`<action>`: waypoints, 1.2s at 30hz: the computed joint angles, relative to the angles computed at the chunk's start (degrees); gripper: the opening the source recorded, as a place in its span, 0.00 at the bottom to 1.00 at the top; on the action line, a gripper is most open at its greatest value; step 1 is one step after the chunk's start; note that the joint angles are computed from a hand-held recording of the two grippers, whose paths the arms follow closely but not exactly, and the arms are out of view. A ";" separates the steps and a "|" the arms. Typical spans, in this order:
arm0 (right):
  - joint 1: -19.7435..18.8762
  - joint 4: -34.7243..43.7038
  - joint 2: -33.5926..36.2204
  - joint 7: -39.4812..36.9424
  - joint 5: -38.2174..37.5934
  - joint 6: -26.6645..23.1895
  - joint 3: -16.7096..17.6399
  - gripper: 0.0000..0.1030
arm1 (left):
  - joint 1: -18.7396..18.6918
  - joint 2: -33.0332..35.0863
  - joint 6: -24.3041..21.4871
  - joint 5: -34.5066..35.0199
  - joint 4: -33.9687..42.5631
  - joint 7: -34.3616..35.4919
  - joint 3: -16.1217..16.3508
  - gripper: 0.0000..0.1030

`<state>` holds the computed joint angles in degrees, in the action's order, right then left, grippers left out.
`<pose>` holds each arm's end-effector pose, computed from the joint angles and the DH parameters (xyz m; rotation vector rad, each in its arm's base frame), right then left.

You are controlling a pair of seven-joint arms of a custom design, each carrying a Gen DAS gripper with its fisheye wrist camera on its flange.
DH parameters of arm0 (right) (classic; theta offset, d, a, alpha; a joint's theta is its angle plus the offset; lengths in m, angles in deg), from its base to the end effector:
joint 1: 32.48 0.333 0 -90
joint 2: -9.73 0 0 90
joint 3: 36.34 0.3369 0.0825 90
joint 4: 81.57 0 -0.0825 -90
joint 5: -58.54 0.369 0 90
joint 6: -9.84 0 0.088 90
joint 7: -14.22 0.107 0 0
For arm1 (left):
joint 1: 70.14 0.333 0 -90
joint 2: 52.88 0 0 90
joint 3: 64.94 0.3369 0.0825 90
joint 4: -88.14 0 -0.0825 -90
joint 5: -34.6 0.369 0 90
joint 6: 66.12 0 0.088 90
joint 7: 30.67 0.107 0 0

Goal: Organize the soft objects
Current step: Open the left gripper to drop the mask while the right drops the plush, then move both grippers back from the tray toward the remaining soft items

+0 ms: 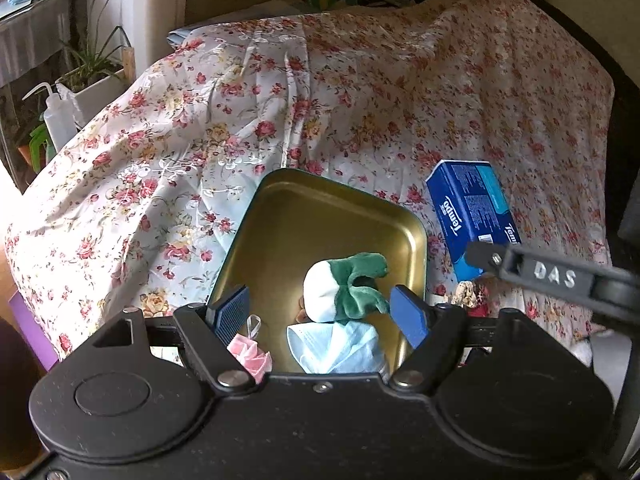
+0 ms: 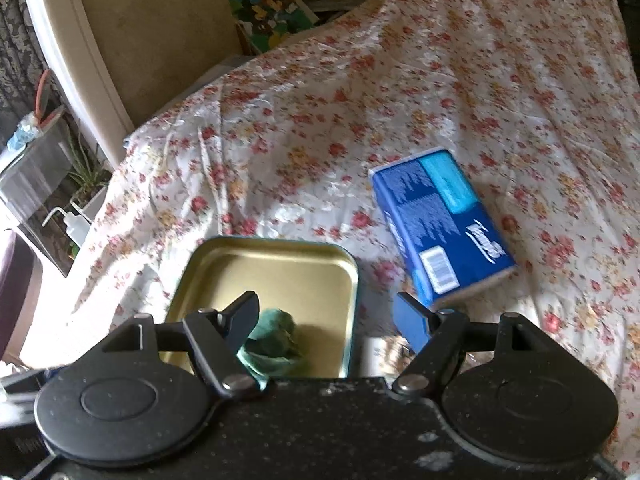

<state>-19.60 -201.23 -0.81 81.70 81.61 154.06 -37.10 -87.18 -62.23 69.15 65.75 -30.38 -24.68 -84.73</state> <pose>0.5175 0.1071 0.5988 -2.0347 1.4237 -0.3255 0.4226 -0.3221 0.5749 -2.2920 1.3461 -0.7544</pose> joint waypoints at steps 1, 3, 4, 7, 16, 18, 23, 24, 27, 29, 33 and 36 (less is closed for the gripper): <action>-0.36 -0.59 -0.39 -0.17 -0.16 0.01 -0.33 0.72 | -0.05 0.09 0.05 0.03 0.11 0.13 -0.03 0.70; -1.10 -1.64 -0.97 -0.43 -0.65 0.29 -0.89 0.72 | -0.17 0.29 0.16 0.11 0.31 0.40 -0.08 0.70; -1.51 -2.11 -1.20 -0.43 -1.05 0.50 -1.12 0.72 | -0.27 0.42 0.22 0.16 0.45 0.58 -0.12 0.70; -3.08 -4.01 -1.95 0.00 -2.71 1.87 -1.85 0.72 | -0.62 0.87 0.51 0.43 0.89 1.43 -0.21 0.70; -7.87 -5.76 -0.57 3.09 -4.71 2.53 -4.54 0.72 | -2.16 2.83 1.36 0.28 2.50 4.14 -0.16 0.71; -8.74 -5.32 0.45 3.93 -4.33 2.30 -4.88 0.72 | -2.56 3.41 1.20 0.59 3.09 4.68 -0.25 0.71; -10.07 -6.84 1.30 3.84 -4.06 5.31 -4.88 0.72 | -3.88 4.82 1.41 0.45 4.35 7.61 -0.14 0.71; -10.28 -7.32 1.57 3.92 -4.28 6.06 -4.84 0.72 | -4.19 5.17 1.64 0.33 4.60 8.49 -0.14 0.71; -10.73 -6.32 3.45 4.83 -5.01 4.49 -4.70 0.72 | -5.19 6.14 2.38 0.10 5.15 11.00 -0.19 0.71; -10.85 -5.74 3.98 4.55 -4.41 3.52 -4.64 0.72 | -5.88 6.98 2.21 0.59 5.90 11.85 -0.32 0.71; -10.56 -6.37 3.57 2.09 -2.37 4.89 -4.43 0.72 | -7.06 8.23 3.57 1.91 6.80 12.13 -0.17 0.71; -10.25 -6.90 3.23 0.58 -1.90 5.62 -4.30 0.72 | -7.78 9.09 4.58 3.97 7.43 11.14 0.02 0.71</action>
